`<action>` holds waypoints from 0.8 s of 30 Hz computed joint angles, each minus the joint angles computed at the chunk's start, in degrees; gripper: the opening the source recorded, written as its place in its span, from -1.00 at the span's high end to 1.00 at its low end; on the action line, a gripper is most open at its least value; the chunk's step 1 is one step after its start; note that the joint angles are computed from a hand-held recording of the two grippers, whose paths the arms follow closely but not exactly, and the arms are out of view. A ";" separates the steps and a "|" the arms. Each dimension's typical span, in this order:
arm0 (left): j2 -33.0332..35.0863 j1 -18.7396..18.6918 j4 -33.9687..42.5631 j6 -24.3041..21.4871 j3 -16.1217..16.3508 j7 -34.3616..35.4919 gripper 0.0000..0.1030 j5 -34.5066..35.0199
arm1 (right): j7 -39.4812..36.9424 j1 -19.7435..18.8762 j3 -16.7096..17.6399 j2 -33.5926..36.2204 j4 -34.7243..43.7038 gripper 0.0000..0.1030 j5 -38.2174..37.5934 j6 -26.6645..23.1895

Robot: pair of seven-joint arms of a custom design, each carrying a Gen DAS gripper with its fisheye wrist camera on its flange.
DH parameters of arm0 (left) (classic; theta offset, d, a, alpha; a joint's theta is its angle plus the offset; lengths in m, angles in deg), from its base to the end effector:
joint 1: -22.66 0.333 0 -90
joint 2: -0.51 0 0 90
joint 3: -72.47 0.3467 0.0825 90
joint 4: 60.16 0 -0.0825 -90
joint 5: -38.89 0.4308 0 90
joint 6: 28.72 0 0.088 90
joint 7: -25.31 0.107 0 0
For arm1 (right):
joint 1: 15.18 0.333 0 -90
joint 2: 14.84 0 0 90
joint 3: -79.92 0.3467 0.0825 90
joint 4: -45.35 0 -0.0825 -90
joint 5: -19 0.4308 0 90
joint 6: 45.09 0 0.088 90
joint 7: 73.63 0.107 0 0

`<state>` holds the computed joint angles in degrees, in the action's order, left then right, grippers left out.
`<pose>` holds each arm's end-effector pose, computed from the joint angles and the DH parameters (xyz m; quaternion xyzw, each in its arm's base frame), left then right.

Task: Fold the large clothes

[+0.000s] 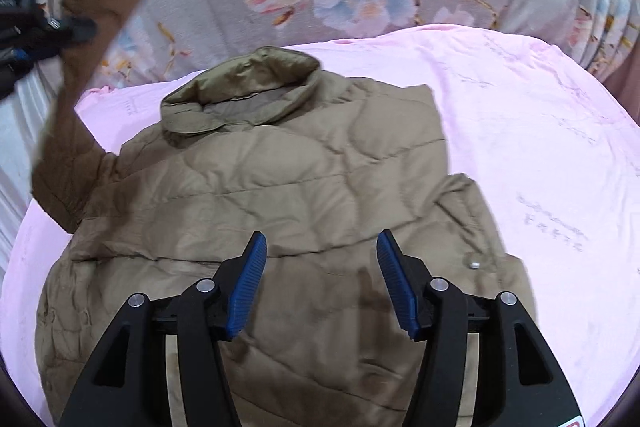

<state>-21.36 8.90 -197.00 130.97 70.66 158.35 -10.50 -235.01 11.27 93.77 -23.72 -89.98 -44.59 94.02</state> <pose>0.4942 -0.1034 0.5502 -0.5224 0.7274 -0.4179 0.1530 0.4086 0.3443 0.4128 -0.5104 0.7557 -0.3080 0.2712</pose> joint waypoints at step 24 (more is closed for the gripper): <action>17.66 22.53 9.97 -20.81 5.13 -10.05 -0.49 -5.66 | 0.44 -8.71 -5.30 4.65 1.80 -0.26 0.61 19.41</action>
<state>-3.70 31.43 -187.03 110.16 75.79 148.30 -16.16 -234.57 2.56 88.47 -19.06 -88.18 -43.98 113.43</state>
